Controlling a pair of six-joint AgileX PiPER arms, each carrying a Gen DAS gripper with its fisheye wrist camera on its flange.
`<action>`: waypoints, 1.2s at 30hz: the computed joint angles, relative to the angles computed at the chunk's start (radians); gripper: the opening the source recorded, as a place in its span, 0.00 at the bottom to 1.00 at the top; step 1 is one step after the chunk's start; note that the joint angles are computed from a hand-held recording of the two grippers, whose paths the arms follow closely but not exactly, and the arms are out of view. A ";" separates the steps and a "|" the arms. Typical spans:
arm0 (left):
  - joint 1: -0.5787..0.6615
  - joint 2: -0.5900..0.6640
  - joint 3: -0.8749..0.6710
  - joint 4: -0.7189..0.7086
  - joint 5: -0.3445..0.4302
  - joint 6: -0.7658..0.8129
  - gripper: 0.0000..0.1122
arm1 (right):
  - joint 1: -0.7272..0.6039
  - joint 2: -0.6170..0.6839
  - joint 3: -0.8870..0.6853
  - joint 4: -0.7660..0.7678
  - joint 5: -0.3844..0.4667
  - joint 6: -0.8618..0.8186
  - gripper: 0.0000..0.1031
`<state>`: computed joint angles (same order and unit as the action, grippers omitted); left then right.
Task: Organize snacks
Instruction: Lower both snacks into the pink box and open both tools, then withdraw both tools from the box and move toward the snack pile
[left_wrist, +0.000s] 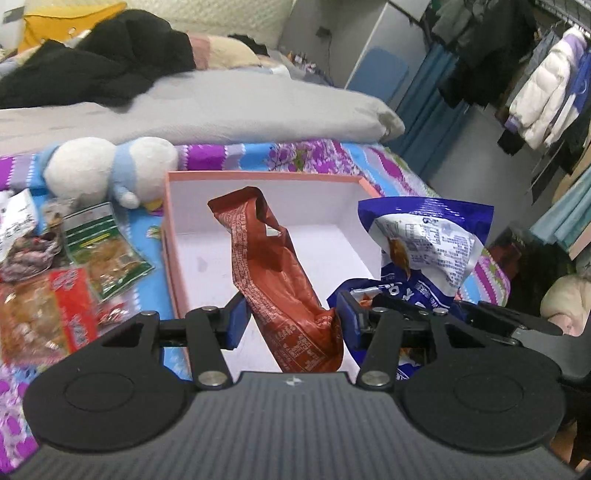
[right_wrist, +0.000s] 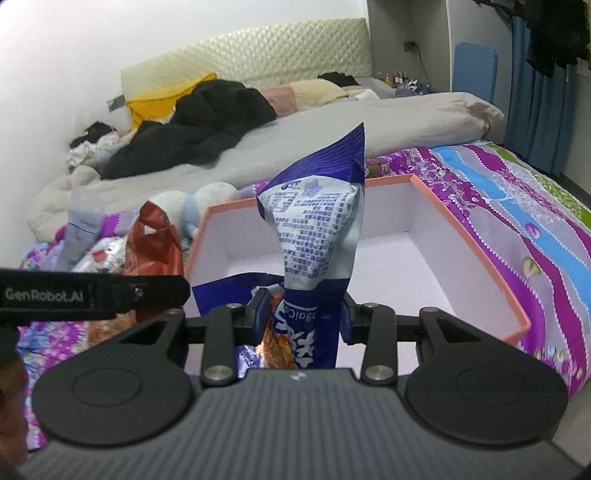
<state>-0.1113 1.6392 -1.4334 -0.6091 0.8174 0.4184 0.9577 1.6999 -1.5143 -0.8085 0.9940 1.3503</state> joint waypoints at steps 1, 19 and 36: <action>-0.014 0.039 -0.038 0.020 0.001 -0.021 0.51 | -0.027 0.005 0.006 0.017 -0.022 -0.020 0.39; -0.063 0.225 -0.225 0.122 0.032 -0.111 0.66 | -0.181 0.072 0.024 0.177 -0.152 -0.121 0.68; 0.071 -0.177 0.080 0.022 0.046 0.038 0.66 | 0.076 -0.028 -0.002 -0.029 0.050 0.105 0.68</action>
